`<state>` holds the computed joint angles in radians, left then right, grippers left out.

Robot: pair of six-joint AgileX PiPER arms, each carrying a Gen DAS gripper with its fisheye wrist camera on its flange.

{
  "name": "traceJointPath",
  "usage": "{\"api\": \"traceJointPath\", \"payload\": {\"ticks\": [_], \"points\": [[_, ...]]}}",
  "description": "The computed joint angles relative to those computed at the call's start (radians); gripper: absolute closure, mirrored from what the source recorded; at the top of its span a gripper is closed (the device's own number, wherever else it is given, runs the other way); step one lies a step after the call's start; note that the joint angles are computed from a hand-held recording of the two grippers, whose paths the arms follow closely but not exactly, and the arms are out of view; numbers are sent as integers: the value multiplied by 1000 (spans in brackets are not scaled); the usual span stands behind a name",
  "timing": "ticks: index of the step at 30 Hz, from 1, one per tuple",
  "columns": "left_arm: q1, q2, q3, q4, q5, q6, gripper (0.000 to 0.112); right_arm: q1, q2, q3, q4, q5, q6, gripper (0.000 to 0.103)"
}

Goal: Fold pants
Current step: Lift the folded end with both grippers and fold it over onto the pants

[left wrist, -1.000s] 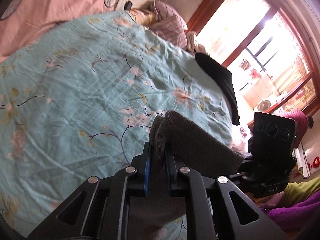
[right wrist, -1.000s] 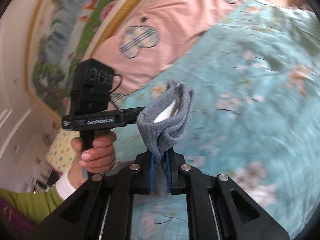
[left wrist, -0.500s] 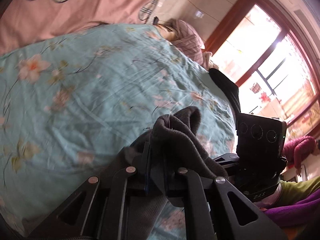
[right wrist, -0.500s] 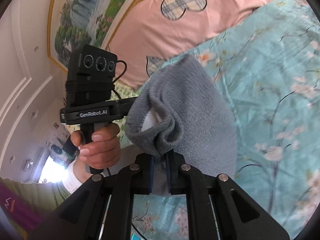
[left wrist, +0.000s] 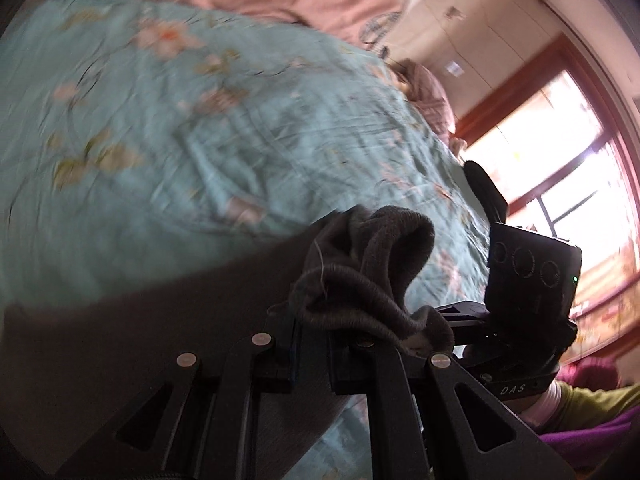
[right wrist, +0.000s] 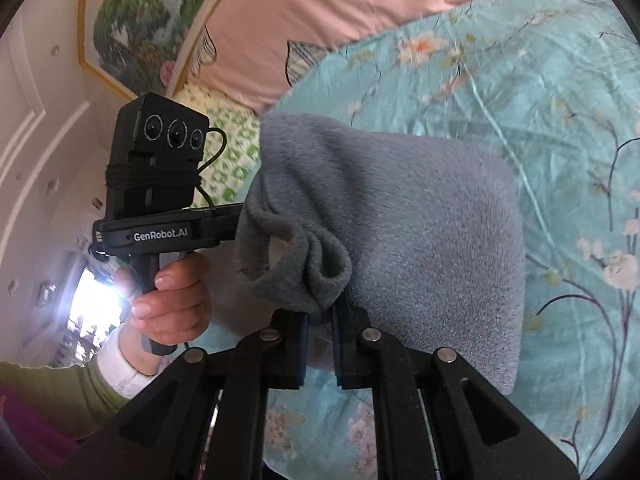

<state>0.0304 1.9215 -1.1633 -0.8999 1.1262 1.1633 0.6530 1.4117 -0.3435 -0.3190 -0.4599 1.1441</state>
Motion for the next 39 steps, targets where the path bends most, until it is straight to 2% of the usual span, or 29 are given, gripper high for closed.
{"api": "traceJointPath", "payload": {"ticks": [4,8,11,12,13,14,16,21,27,31,35,38,39], "points": [[36,11,60,-10,-52,16,105,13,54,-42,-58,43,41,91],[74,22,95,-22,-63,25,104,23,97,-68,-75,65,70,86],[100,22,113,-28,-70,26,104,35,101,-75,-90,62,80,66],[109,18,117,-25,-70,23,104,37,104,-81,-109,56,92,55],[117,16,118,-25,-68,21,104,49,101,-89,-108,63,85,48],[131,12,123,-26,-63,23,104,71,100,-99,-67,86,46,47],[149,-7,135,-26,-68,22,104,104,96,-127,-14,151,-9,46],[217,-50,179,-32,-78,31,104,105,88,-122,-45,139,17,46],[303,-98,242,-46,-103,52,101,143,17,-108,86,185,-98,46],[380,-129,283,-57,-94,57,101,158,-17,-115,167,216,-187,46],[472,-189,348,-76,-102,79,94,164,-37,-137,218,237,-253,46],[563,-252,410,-88,-115,96,81,155,-30,-172,162,259,-226,46],[596,-269,427,-90,-111,102,80,152,-24,-187,142,267,-217,46]]}}
